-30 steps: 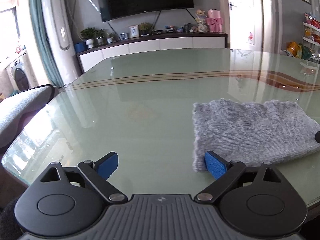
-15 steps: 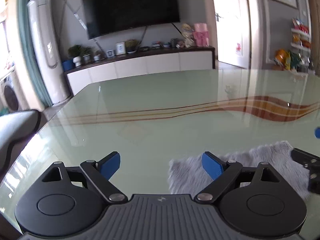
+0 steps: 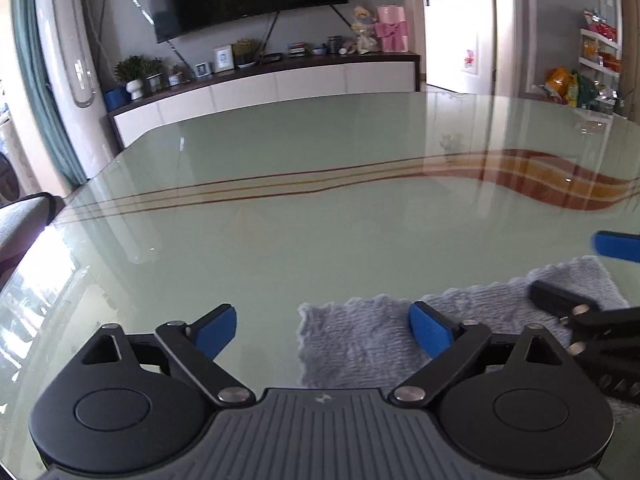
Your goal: Fold towel
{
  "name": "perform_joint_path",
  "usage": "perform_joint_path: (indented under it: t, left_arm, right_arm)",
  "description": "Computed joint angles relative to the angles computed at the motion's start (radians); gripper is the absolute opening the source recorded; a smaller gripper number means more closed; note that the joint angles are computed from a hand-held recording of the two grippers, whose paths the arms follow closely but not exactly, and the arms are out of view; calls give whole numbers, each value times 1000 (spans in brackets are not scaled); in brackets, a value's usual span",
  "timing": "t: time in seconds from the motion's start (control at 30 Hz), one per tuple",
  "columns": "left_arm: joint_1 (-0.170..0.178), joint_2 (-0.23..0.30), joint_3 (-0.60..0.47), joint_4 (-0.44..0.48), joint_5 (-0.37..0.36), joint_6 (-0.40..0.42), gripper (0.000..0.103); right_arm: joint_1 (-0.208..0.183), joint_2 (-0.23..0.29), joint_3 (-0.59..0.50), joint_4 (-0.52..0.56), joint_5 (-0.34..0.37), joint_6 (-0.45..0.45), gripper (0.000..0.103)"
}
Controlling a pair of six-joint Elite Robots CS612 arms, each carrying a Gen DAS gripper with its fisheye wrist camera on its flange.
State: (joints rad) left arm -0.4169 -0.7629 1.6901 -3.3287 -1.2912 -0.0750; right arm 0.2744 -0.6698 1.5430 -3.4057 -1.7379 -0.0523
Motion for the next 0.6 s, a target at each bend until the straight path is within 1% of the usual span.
perform_joint_path:
  t: [0.03, 0.13, 0.37, 0.47, 0.53, 0.6]
  left_arm:
    - [0, 0, 1, -2, 8, 2, 96]
    - [-3, -2, 11, -18, 31, 15, 96]
    - [5, -3, 20, -49, 37, 49, 98]
    - [6, -5, 24, -56, 57, 67, 98]
    - [6, -10, 31, -62, 79, 76, 97]
    - [7, -18, 42, -72, 93, 75, 93]
  right_arm:
    - [-1, 0, 0, 3, -7, 5, 83]
    - [-8, -5, 8, 17, -37, 46, 83]
    - [-29, -14, 37, 1, -62, 103, 83]
    - [-33, -19, 51, -10, -75, 116, 83]
    - [-35, -22, 60, -19, -88, 129, 79]
    - [-36, -26, 74, -59, -108, 149, 76]
